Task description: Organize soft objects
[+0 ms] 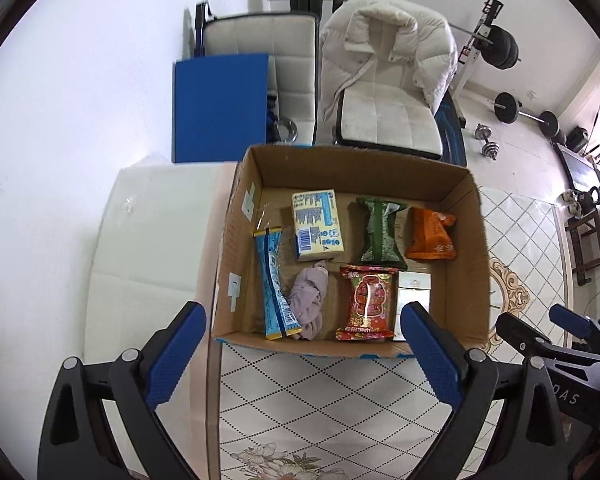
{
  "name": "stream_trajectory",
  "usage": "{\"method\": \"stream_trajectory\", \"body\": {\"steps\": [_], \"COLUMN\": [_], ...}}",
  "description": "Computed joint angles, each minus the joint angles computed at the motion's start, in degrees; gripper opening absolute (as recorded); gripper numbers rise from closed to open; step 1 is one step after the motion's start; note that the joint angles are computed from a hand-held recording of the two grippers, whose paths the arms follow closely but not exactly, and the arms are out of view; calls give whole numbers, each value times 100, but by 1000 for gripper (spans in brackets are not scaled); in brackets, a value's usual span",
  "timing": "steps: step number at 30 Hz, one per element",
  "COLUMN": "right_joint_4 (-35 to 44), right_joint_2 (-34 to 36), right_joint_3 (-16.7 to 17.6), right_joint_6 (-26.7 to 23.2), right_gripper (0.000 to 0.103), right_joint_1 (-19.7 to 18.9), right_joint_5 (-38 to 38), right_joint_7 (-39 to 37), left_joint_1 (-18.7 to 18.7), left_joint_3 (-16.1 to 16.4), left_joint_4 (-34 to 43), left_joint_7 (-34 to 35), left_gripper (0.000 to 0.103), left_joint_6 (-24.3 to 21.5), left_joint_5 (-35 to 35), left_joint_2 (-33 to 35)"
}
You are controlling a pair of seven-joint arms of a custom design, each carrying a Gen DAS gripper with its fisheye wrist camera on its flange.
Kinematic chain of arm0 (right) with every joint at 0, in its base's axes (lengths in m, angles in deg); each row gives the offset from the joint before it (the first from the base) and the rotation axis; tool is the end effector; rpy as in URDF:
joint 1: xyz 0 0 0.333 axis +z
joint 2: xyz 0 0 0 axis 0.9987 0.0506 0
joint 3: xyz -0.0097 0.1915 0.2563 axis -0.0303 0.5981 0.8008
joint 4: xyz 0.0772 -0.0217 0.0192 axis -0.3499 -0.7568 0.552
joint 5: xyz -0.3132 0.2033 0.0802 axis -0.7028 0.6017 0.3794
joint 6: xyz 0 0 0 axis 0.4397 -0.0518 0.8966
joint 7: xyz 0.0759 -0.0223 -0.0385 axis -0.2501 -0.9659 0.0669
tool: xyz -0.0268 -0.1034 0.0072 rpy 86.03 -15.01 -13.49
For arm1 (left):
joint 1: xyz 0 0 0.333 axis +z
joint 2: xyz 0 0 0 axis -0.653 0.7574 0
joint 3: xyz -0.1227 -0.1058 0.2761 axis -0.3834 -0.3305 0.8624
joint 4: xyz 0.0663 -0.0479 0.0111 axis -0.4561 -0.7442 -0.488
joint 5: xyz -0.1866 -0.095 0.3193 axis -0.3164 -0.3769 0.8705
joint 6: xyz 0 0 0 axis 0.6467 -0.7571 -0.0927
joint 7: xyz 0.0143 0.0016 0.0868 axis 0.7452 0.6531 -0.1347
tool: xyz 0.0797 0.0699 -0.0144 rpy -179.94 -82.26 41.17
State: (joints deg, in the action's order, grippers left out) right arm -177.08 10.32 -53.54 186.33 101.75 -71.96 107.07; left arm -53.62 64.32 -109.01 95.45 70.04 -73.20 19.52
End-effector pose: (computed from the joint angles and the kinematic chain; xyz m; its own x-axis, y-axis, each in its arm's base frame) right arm 0.3725 0.2117 0.5607 -0.4664 -0.8779 -0.1088 -0.8341 0.4774 -0.2764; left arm 0.4779 -0.2127 0.5895 -0.3857 -0.9226 -0.0090 -0.8644 0.3647 -0.3461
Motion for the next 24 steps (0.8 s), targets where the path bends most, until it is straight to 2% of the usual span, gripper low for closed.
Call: {"method": "stream_trajectory", "body": {"steps": [4, 7, 12, 16, 24], "right_joint_4": [-4, 120, 533, 968, 1712], "right_joint_2": [-462, -805, -1268, -1413, -1513], "right_joint_3": [169, 378, 744, 968, 1314], "right_joint_6": [-258, -666, -1362, -1856, -2459], "right_gripper": [96, 96, 96, 96, 96], "right_joint_1": [32, 27, -11, -56, -223], "right_joint_5": [-90, -219, -421, -548, -712], "right_joint_7": [173, 317, 511, 488, 383], "left_joint_1": [-67, -148, -265, -337, -428], "left_joint_3": [28, 72, 136, 175, 207], "left_joint_4": [-124, -282, -328, -249, -190], "left_joint_7": [52, 129, 93, 14, -52], "left_gripper": [100, 100, 100, 100, 100], "left_joint_6": [-87, -45, -298, -602, -717], "left_joint_5": [-161, -238, -338, -415, -302], "left_joint_2": [-396, -796, -1271, -1563, -2021]}}
